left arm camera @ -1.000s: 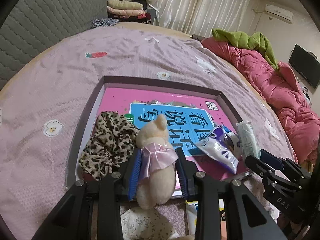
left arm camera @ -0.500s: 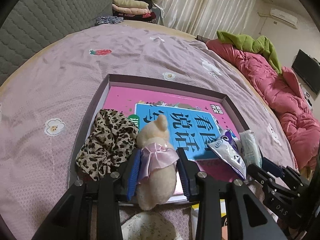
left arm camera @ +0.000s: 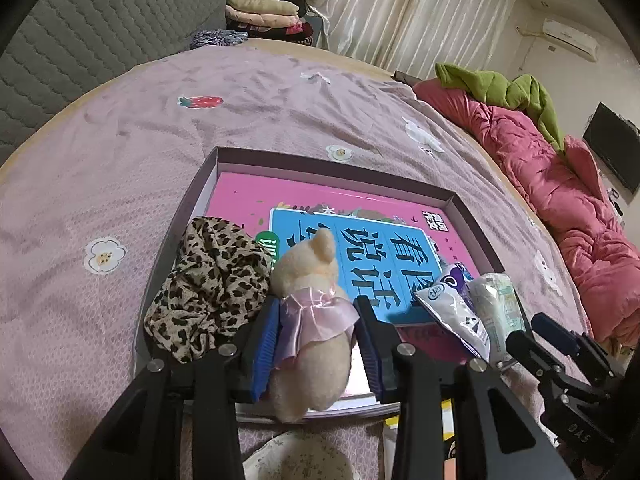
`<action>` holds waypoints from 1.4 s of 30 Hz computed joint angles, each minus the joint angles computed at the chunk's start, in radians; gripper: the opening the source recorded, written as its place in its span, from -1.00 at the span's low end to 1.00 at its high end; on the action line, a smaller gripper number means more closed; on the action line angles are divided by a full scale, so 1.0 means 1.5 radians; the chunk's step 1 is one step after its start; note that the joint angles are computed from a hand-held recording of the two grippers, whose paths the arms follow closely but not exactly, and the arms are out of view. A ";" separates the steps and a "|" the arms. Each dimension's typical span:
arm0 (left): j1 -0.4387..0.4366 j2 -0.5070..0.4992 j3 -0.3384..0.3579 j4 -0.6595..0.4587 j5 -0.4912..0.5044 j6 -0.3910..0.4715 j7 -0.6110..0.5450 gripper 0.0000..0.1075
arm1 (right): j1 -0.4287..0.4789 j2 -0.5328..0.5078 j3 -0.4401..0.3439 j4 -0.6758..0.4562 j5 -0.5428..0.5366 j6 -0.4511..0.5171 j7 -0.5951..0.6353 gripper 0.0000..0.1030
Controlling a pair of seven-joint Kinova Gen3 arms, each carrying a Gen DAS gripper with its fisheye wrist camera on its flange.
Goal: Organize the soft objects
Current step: 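Lower the tissue pack into the tray and open the right gripper while the left holds the bear, then open the left gripper to drop the pink-bow plush bear into the tray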
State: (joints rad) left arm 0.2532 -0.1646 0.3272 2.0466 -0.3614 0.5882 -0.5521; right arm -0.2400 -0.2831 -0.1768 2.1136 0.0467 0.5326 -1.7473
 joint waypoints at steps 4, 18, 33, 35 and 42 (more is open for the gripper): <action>0.003 0.002 0.000 -0.002 -0.001 -0.001 -0.007 -0.26 | 0.002 -0.004 -0.008 0.001 0.007 -0.002 -0.006 0.23; 0.014 0.002 0.001 -0.003 -0.008 -0.012 -0.026 -0.08 | 0.001 -0.010 0.000 0.002 0.006 -0.002 -0.003 0.24; -0.039 -0.111 0.025 0.010 -0.007 0.037 -0.063 -0.07 | 0.011 -0.020 0.008 0.007 0.000 -0.011 -0.001 0.24; -0.033 -0.112 0.017 0.012 0.026 0.047 -0.097 -0.07 | 0.013 -0.023 0.006 0.009 0.001 -0.013 -0.002 0.24; -0.045 -0.058 0.071 -0.012 0.020 0.102 -0.096 -0.07 | 0.013 -0.036 0.011 0.015 -0.008 -0.023 0.004 0.24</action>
State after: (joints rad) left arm 0.1855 -0.2522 0.4334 2.0280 -0.3315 0.7413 -0.6956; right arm -0.2206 -0.3370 -0.1607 2.1364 0.0345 0.4985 -1.7411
